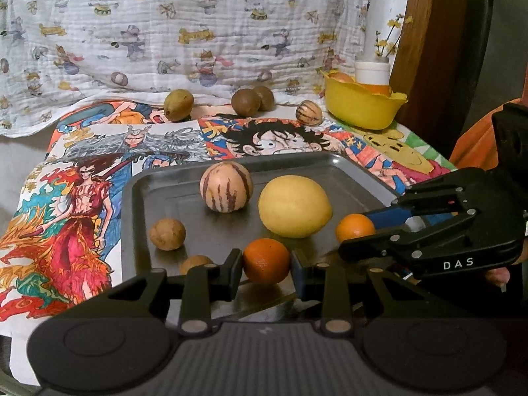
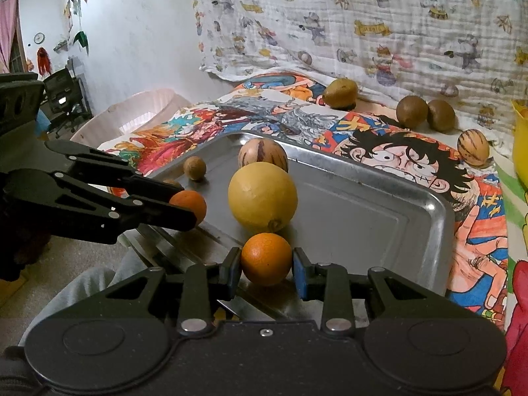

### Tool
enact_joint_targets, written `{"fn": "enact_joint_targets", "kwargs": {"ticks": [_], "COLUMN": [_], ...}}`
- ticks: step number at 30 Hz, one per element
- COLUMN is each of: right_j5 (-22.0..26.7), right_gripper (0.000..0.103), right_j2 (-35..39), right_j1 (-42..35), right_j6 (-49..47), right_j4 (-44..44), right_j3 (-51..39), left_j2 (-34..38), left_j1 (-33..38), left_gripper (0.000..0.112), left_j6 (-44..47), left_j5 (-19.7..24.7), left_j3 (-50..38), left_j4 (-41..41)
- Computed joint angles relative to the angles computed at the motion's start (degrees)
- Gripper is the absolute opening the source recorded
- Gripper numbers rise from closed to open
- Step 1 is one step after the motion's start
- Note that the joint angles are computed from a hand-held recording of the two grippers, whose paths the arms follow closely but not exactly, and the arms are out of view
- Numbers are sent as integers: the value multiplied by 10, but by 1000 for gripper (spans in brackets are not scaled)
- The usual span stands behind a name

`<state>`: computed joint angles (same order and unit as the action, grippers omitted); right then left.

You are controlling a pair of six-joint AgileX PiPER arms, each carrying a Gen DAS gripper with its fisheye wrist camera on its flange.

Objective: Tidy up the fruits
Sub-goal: 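Carry the tangerine in the right tool over the tray while the left tool carries its tangerine, then open the right tool to drop its tangerine on the tray while the left tool releases its tangerine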

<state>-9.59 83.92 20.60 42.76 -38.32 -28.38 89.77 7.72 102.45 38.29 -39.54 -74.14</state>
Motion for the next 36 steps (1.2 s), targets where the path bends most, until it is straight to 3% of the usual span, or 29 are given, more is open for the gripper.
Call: {"fn": "enact_joint_targets", "kwargs": {"ticks": [3, 17, 25, 28, 30, 36], "right_j5": [1, -2, -11, -16, -20, -12], "right_gripper": [35, 36, 40, 43, 45, 66], "right_j2": [2, 2, -4, -13, -23, -61], "right_j1": [-1, -4, -11, -16, -20, -28], "right_j6": [6, 17, 30, 34, 27, 39], "right_j4": [-6, -15, -32, -37, -33, -46], "right_j3": [1, 3, 9, 15, 23, 38], "left_j2": [-1, 4, 4, -3, -6, -15], "left_j1": [-8, -3, 12, 18, 25, 65], "left_gripper": [35, 36, 36, 41, 50, 69], "left_j6": [-9, -11, -12, -10, -10, 19], "left_j5": [-16, -15, 6, 12, 23, 75], "left_j3": [0, 0, 1, 2, 2, 9], "left_j4": [8, 13, 12, 6, 1, -33]}}
